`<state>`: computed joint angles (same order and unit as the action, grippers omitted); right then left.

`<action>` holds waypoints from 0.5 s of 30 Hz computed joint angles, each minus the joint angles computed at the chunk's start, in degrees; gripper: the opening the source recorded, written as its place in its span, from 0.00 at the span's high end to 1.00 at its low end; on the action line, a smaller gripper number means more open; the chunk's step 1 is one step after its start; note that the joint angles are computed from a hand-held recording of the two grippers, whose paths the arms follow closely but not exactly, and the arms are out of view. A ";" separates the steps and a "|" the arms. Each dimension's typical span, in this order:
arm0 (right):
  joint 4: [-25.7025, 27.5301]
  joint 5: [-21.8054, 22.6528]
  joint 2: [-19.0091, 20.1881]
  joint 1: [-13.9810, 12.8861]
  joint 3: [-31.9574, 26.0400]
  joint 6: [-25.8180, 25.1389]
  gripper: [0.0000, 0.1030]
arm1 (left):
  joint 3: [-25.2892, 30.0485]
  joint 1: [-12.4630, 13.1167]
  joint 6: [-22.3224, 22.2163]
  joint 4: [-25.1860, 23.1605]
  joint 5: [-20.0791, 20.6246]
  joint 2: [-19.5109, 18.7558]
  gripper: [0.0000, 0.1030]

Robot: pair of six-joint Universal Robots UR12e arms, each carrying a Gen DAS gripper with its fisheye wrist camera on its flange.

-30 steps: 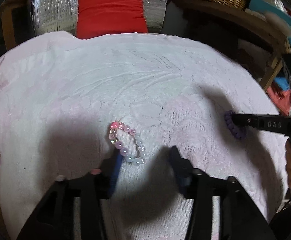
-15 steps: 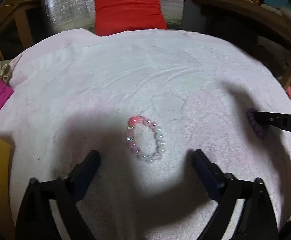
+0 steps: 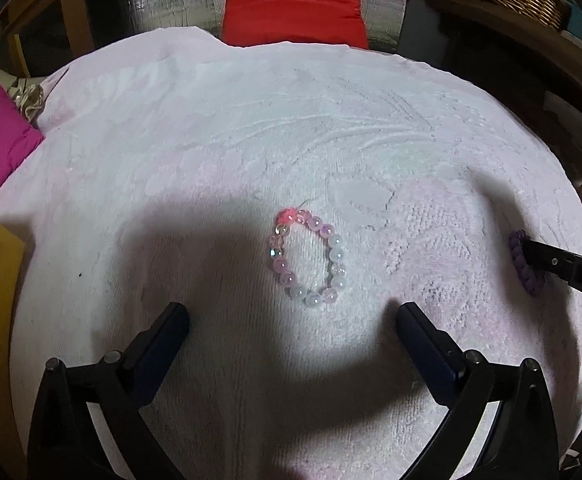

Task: Organize jewelry
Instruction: 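Lower the left tool onto the pink-white bead bracelet and close on it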

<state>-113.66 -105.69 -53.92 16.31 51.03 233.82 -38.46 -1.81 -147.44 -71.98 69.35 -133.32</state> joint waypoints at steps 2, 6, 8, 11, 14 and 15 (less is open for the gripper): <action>0.27 -0.11 0.06 -0.01 -0.15 -0.04 0.84 | 4.36 0.06 1.41 -5.57 -0.09 -1.67 0.00; 0.61 -0.26 0.15 0.02 -0.40 -0.07 0.84 | 5.34 0.11 -0.13 -1.28 3.85 -2.35 0.00; 0.59 -0.32 0.23 0.05 -0.52 -0.20 0.84 | 6.18 0.29 -1.35 -1.05 4.57 -2.83 0.00; 0.25 -0.23 0.11 0.06 -0.27 -0.18 0.84 | 8.57 0.54 -1.25 -4.82 4.25 -3.88 0.00; 0.22 -0.50 0.05 0.12 -0.16 -0.24 0.84 | 5.20 0.36 1.86 -1.86 4.26 -2.20 0.00; 0.24 -0.66 0.05 0.15 -0.17 -0.35 0.84 | 3.97 0.29 2.93 -0.69 3.92 -1.56 0.00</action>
